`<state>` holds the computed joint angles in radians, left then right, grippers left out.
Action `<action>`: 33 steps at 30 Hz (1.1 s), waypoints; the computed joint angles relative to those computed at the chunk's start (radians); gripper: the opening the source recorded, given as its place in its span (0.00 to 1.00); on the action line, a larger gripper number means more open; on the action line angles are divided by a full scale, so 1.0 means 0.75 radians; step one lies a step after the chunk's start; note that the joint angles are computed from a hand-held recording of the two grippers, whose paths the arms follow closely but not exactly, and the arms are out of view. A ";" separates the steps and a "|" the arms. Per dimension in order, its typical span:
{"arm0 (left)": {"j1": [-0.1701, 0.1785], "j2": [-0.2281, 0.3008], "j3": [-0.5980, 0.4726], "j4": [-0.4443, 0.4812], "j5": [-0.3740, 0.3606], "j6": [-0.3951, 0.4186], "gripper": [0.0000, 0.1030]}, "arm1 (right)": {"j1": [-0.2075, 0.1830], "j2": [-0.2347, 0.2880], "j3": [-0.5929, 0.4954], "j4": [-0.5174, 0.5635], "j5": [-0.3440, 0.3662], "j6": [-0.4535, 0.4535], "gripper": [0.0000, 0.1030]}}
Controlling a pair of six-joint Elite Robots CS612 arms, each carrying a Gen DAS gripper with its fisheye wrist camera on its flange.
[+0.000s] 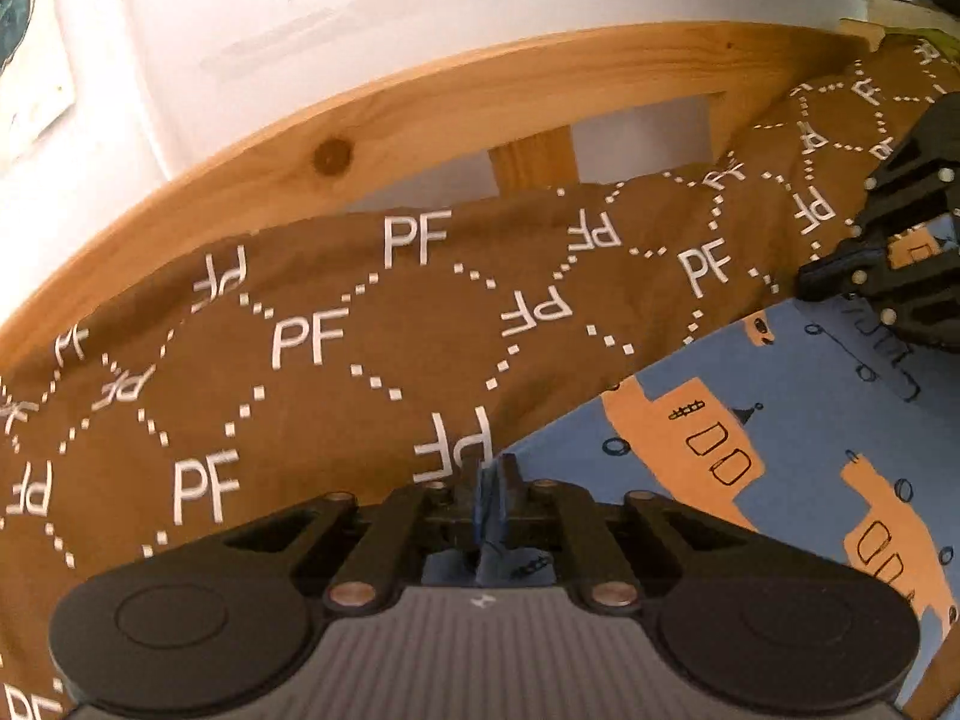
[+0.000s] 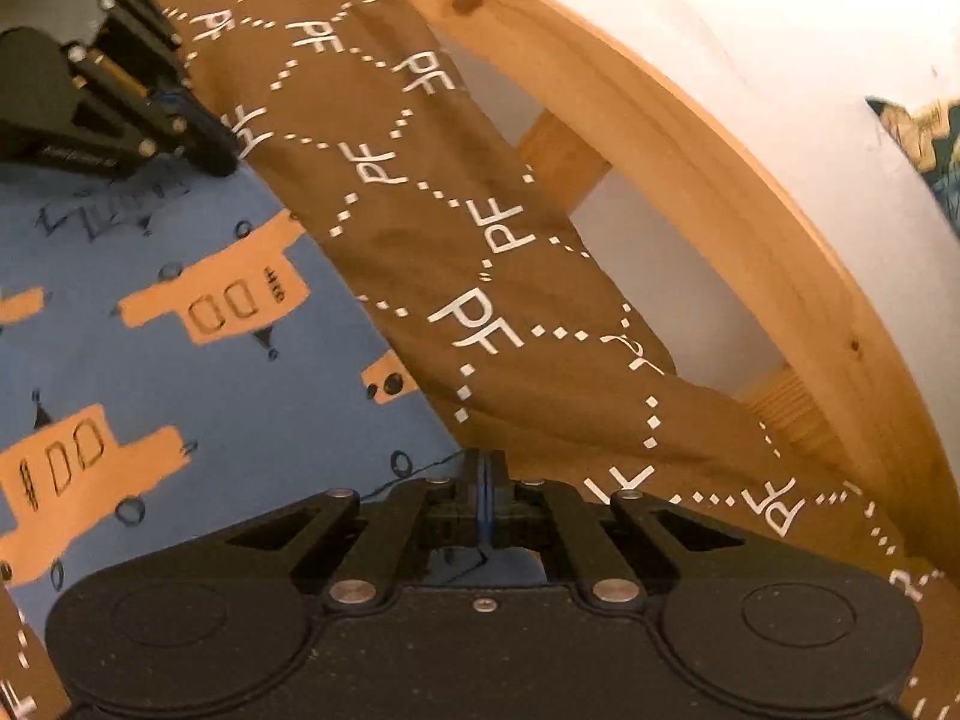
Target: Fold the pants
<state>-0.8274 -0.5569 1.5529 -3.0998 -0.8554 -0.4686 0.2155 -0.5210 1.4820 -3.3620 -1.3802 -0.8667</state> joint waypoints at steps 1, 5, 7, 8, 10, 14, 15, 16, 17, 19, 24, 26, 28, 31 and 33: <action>0.003 -0.012 0.022 -0.044 -0.019 0.026 0.22 | -0.004 -0.006 0.000 0.016 0.020 0.006 0.00; 0.003 -0.089 0.166 -0.257 -0.017 0.018 0.76 | -0.022 -0.036 0.022 -0.016 0.118 0.046 0.31; 0.017 -0.134 0.254 -0.366 -0.058 0.001 0.79 | -0.036 -0.047 0.028 -0.002 0.221 0.080 0.39; 0.028 -0.158 0.292 -0.388 -0.099 -0.011 0.81 | -0.041 -0.053 0.031 0.019 0.276 0.088 0.44; 0.062 -0.218 0.369 -0.352 -0.227 -0.091 0.81 | -0.042 -0.058 0.023 0.074 0.364 0.091 0.51; 0.100 -0.265 0.437 -0.261 -0.372 -0.203 0.79 | -0.017 -0.053 0.007 0.154 0.400 0.047 0.52; 0.103 -0.271 0.442 -0.223 -0.396 -0.192 0.79 | -0.010 -0.053 0.012 0.152 0.397 0.034 0.52; 0.097 -0.271 0.447 -0.218 -0.399 -0.148 0.79 | -0.004 -0.052 0.012 0.163 0.395 0.014 0.52; 0.090 -0.273 0.450 -0.199 -0.389 -0.111 0.79 | 0.002 -0.049 0.004 0.181 0.389 0.000 0.52; 0.073 -0.280 0.417 -0.049 -0.355 -0.033 0.73 | 0.016 -0.041 -0.019 0.223 0.364 -0.014 0.52; 0.046 -0.286 0.359 0.182 -0.348 0.059 0.03 | 0.043 -0.023 -0.097 0.376 0.304 -0.014 0.41; 0.028 -0.285 0.362 0.185 -0.293 0.030 0.01 | 0.051 -0.022 -0.109 0.417 0.278 -0.031 0.22; -0.003 -0.284 0.364 0.211 -0.168 -0.017 0.01 | 0.057 -0.029 -0.095 0.405 0.274 -0.054 0.00; -0.048 -0.285 0.353 0.314 0.075 -0.073 0.00 | 0.072 -0.035 -0.049 0.238 0.236 -0.074 0.00; -0.064 -0.286 0.353 0.329 0.191 -0.051 0.00 | 0.075 -0.032 -0.027 0.104 0.245 -0.022 0.00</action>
<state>-0.8755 -0.7712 1.8176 -2.8534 -0.7123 -0.5069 0.2718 -0.5451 1.4616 -3.2839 -1.1967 -0.8829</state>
